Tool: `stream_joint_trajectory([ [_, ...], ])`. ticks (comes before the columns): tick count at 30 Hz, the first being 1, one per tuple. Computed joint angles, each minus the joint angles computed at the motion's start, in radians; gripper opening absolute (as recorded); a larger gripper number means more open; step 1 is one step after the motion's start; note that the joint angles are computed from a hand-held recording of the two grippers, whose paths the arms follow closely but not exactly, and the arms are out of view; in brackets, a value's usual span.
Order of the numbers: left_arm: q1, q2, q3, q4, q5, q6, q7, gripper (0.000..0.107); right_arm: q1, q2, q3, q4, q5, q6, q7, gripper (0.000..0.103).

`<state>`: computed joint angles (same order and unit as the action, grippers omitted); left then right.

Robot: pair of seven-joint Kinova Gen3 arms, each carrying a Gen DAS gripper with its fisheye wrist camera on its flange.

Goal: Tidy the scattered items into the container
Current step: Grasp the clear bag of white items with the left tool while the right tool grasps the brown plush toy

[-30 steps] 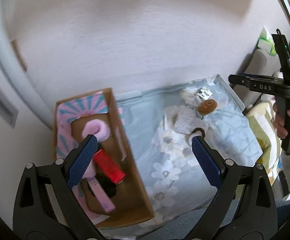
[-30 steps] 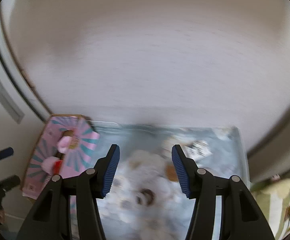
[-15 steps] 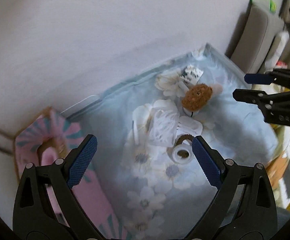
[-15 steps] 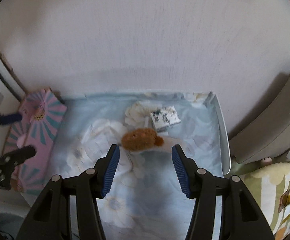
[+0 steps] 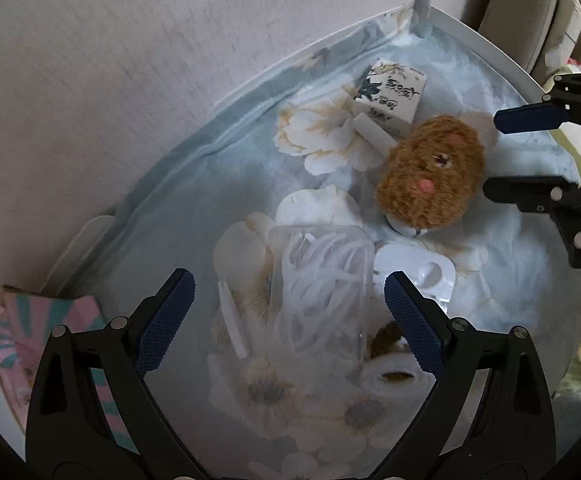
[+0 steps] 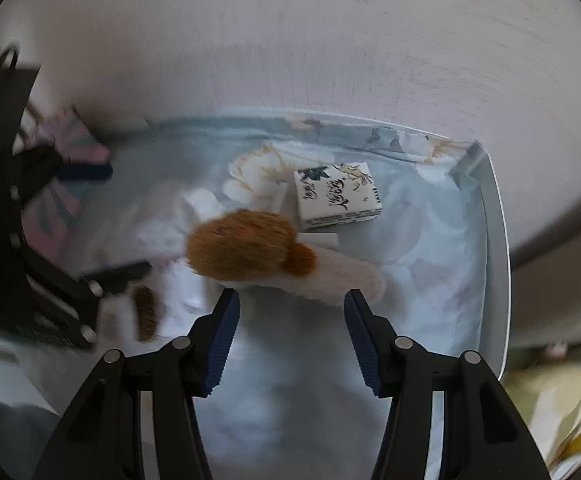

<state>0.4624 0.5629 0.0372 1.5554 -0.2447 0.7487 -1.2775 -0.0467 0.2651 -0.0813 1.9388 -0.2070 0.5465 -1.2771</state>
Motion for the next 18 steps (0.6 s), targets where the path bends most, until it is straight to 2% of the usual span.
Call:
stream_joint_trajectory([
  [3, -0.048, 0.017, 0.029, -0.016, 0.049, 0.001, -0.038, 0.096, 0.003, 0.032, -0.009, -0.014, 0.041, -0.005, 0.071, 0.05],
  [7, -0.058, 0.046, 0.031, -0.047, 0.075, 0.024, -0.069, 0.096, -0.002, 0.067, -0.018, -0.028, 0.086, -0.037, 0.154, 0.05],
  [14, -0.101, 0.056, 0.05, -0.046, 0.137, -0.002, -0.126, 0.095, 0.0, 0.126, -0.028, -0.079, 0.104, -0.025, 0.216, 0.05],
  [15, -0.106, 0.054, 0.053, -0.042, 0.145, -0.008, -0.136, 0.093, 0.021, 0.133, -0.044, -0.088, 0.086, -0.013, 0.243, 0.05],
  [18, -0.139, 0.044, 0.079, -0.029, 0.188, -0.025, -0.186, 0.075, 0.061, 0.141, -0.068, -0.106, 0.037, 0.013, 0.302, 0.05],
])
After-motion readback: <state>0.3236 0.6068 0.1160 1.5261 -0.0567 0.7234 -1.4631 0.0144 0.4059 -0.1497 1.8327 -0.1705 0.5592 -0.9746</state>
